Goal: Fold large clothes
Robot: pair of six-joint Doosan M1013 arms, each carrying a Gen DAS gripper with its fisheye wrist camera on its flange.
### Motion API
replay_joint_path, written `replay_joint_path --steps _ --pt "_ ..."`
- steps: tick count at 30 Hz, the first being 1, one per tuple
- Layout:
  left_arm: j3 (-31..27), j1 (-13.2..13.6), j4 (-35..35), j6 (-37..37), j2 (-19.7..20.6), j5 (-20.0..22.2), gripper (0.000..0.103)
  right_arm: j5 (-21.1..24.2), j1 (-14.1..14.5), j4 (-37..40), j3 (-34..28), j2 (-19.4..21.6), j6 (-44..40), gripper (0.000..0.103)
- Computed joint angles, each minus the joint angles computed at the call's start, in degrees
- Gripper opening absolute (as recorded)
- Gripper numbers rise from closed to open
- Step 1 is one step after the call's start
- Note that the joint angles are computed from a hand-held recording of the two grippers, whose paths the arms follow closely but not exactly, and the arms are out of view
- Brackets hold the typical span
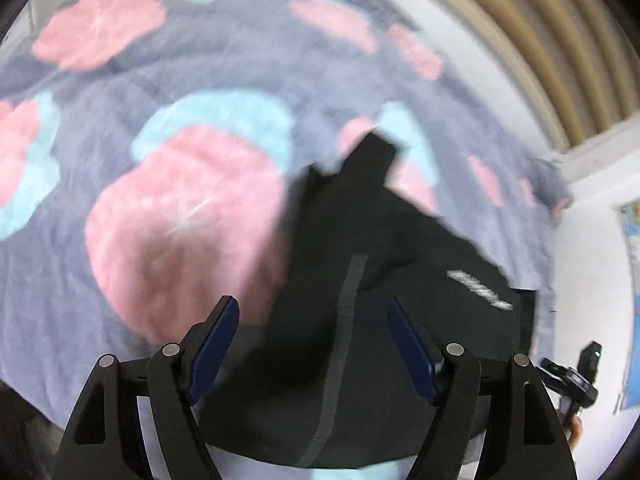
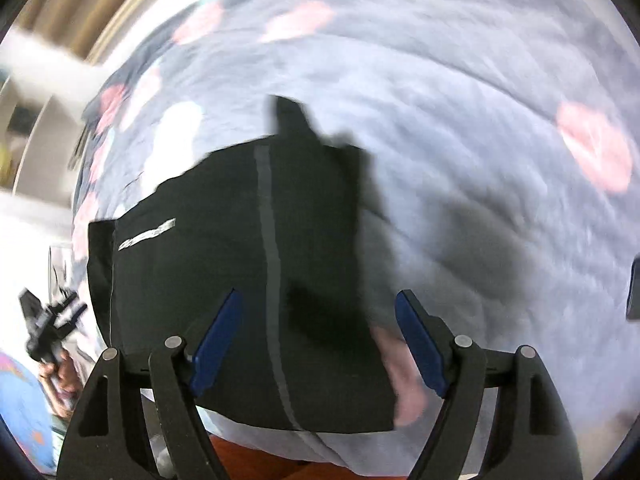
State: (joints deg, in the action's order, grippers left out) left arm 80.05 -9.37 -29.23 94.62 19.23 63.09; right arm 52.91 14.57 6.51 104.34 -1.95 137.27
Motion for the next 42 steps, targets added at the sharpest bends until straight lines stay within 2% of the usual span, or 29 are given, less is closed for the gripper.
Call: replay_joint_path --steps 3,5,9,10,12,17,19,22,27,33,35,40,42 --pt "0.88 -2.15 -2.17 3.3 -1.13 0.51 0.078 -0.55 2.49 -0.97 -0.54 1.22 -2.62 0.082" --pt "1.63 -4.27 -0.54 5.5 -1.4 1.06 0.079 1.16 4.33 -2.24 -2.6 4.13 -3.51 0.082" --pt "2.92 -10.63 11.73 5.46 -0.38 3.42 0.078 4.79 7.45 -7.91 -4.87 9.06 0.49 0.083" --pt "4.03 -12.3 15.86 5.59 -0.49 2.46 0.079 6.03 7.97 -9.56 -5.24 10.03 1.29 0.084" --pt "6.16 -13.92 20.16 6.13 -1.25 -1.15 0.08 8.3 8.15 -9.93 -5.9 11.36 2.88 0.086" --pt "4.47 -12.03 15.92 3.65 0.15 1.26 0.081 9.55 7.83 -9.22 -6.49 11.39 3.03 0.087" --pt "4.01 -12.63 19.03 3.02 -0.53 1.39 0.082 10.2 7.51 -7.93 -6.69 10.42 3.18 0.087" --pt "4.69 -13.75 21.99 5.09 -3.47 -2.09 0.082 10.6 7.84 -8.9 -7.29 8.54 4.08 0.087" --pt "3.07 -14.13 20.47 7.08 -6.5 -4.7 0.082 15.39 9.96 -16.06 -11.31 7.26 6.0 0.087" --pt "0.2 -16.31 20.49 4.27 -8.38 -8.29 0.082 17.22 11.91 -20.35 -14.89 5.12 7.96 0.087" --pt "-0.85 -17.67 22.56 2.17 -8.75 -8.77 0.082 17.88 12.8 -21.9 -15.85 5.01 9.22 0.087" --pt "-2.12 -20.04 25.92 2.12 -10.13 -10.43 0.083 19.63 15.71 -26.96 -18.63 5.64 11.51 0.087" --pt "-2.11 -21.41 29.79 -0.05 -10.81 -11.34 0.083 19.67 16.6 -28.18 -19.28 5.98 11.52 0.087"
